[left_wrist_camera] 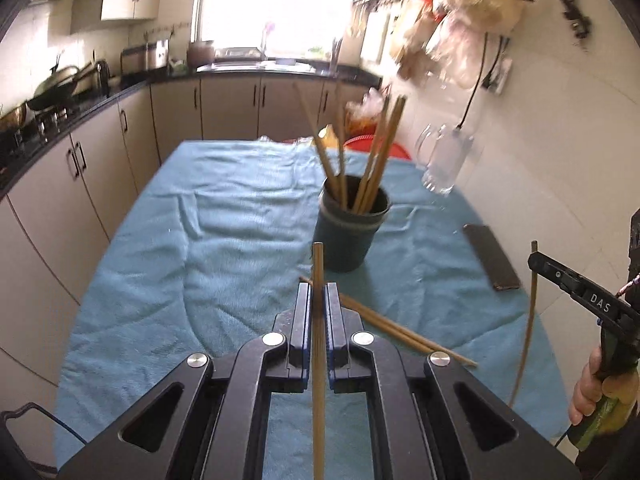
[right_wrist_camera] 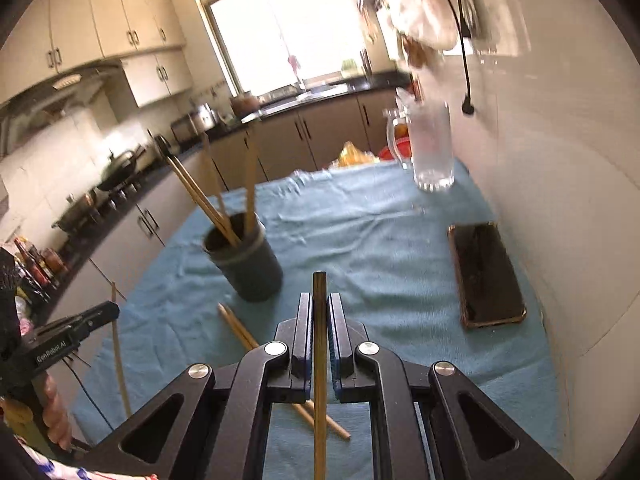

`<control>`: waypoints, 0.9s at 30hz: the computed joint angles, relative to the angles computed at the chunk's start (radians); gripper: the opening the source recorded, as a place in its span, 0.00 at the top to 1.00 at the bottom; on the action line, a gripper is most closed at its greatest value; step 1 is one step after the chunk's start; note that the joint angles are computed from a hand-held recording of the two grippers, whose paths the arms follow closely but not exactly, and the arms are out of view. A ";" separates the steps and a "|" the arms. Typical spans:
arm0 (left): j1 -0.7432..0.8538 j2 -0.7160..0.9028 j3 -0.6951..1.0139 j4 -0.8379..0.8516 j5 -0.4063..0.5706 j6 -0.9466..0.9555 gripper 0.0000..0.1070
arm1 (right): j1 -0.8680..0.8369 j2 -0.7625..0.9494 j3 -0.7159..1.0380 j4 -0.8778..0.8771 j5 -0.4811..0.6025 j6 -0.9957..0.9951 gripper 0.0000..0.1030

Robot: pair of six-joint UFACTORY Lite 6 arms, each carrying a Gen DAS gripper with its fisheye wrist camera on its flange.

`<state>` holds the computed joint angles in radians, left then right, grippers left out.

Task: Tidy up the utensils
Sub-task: 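Lift both tools' chopsticks upright above the grey holder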

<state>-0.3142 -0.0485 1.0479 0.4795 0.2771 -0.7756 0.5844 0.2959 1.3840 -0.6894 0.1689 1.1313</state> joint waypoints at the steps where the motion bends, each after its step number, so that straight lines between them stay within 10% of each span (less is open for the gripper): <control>1: -0.010 -0.020 -0.008 0.022 0.003 -0.026 0.95 | 0.014 -0.021 -0.015 -0.077 0.005 0.082 0.93; 12: -0.092 -0.240 -0.098 0.101 0.050 -0.128 0.95 | 0.109 -0.161 -0.083 -0.382 0.048 0.371 0.93; 27: -0.012 -0.110 0.219 -0.204 0.054 0.227 0.95 | 0.085 0.043 0.322 -0.003 0.082 -0.088 0.93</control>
<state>-0.3265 -0.1588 1.2671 0.2755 0.3307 -0.5483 0.6690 0.3386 1.7059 -0.6927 0.2509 1.0437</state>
